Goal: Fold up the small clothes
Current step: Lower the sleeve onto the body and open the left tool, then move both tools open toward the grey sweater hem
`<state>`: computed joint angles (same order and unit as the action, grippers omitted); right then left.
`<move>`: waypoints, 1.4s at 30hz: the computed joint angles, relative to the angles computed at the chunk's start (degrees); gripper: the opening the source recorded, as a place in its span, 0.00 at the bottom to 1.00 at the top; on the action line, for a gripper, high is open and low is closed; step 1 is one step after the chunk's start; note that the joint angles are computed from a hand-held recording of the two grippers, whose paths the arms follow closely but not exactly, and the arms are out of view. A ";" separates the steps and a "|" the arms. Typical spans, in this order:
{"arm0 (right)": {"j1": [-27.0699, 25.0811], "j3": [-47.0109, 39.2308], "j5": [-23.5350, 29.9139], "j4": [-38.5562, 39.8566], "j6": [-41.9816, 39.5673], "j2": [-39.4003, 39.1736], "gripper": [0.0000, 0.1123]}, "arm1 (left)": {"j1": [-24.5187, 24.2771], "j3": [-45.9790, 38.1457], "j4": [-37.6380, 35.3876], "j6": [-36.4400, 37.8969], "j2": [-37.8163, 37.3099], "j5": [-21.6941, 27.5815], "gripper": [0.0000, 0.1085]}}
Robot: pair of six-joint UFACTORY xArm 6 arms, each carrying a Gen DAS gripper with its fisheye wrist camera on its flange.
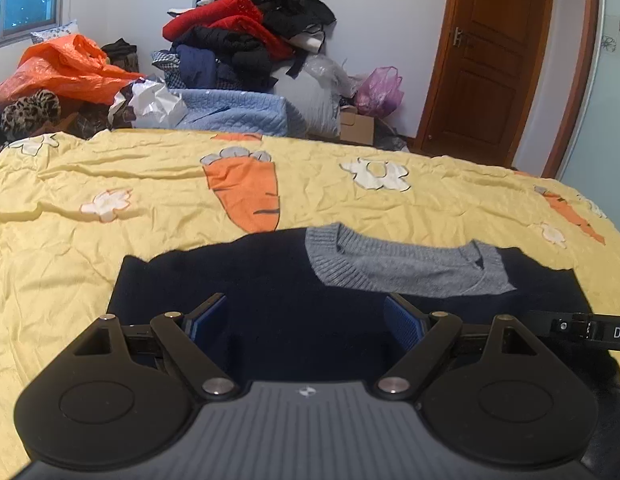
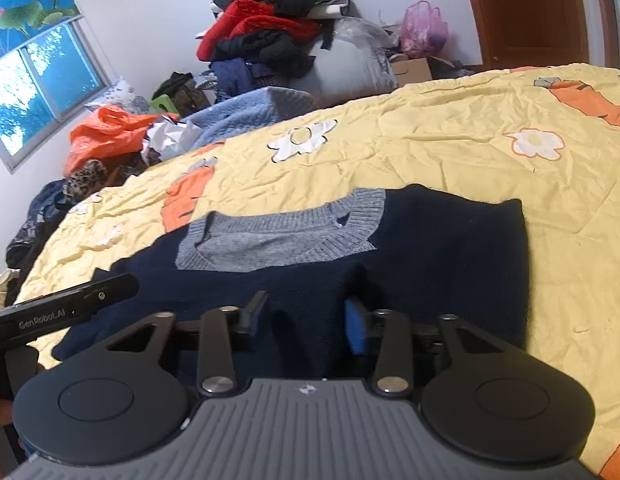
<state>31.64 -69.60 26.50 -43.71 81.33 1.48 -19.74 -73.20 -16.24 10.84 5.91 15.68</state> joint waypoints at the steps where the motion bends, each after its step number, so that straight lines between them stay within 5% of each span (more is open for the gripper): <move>1: 0.56 -0.91 2.14 -0.90 0.02 0.45 0.21 | 0.04 0.13 0.79 -0.98 0.14 -0.24 0.79; 3: 1.20 -2.35 5.68 -3.02 0.02 1.11 0.09 | 0.13 0.13 1.65 -2.57 0.37 -0.35 0.79; 10: 2.10 -3.53 12.07 -4.12 -3.37 1.33 0.10 | 0.49 0.55 3.46 -4.54 0.47 0.26 0.79; 11: 2.57 -3.76 13.59 -4.55 -2.89 1.21 0.14 | 0.55 0.63 3.74 -4.90 0.40 0.41 0.79; 13: 4.48 -4.18 17.53 -8.29 -0.17 0.64 0.40 | 0.63 0.81 4.18 -5.56 0.21 0.61 0.79; 16: 7.79 -3.66 19.19 -14.77 -0.72 -0.50 0.47 | 0.59 1.39 3.98 -4.83 -0.18 0.26 0.79; 19: 8.72 -3.71 15.85 -13.13 -7.80 0.24 0.57 | 0.74 1.29 6.95 -7.08 -0.04 0.86 0.79; 23: 7.97 -6.84 21.47 -5.50 -11.79 3.56 0.58 | 0.87 1.73 7.77 -8.32 -0.59 2.20 0.79; 26: 7.85 -4.29 20.75 -7.26 -4.73 1.14 0.60 | 0.93 3.29 6.36 -6.57 -1.96 2.03 0.79; 31: 10.48 -4.87 25.49 -7.64 -6.36 1.54 0.72 | 1.28 4.78 6.14 -7.77 -4.06 3.34 0.79; 42: 17.18 4.11 23.06 -9.42 3.29 -9.47 0.81 | 2.06 17.18 2.15 -3.13 -17.02 5.00 0.79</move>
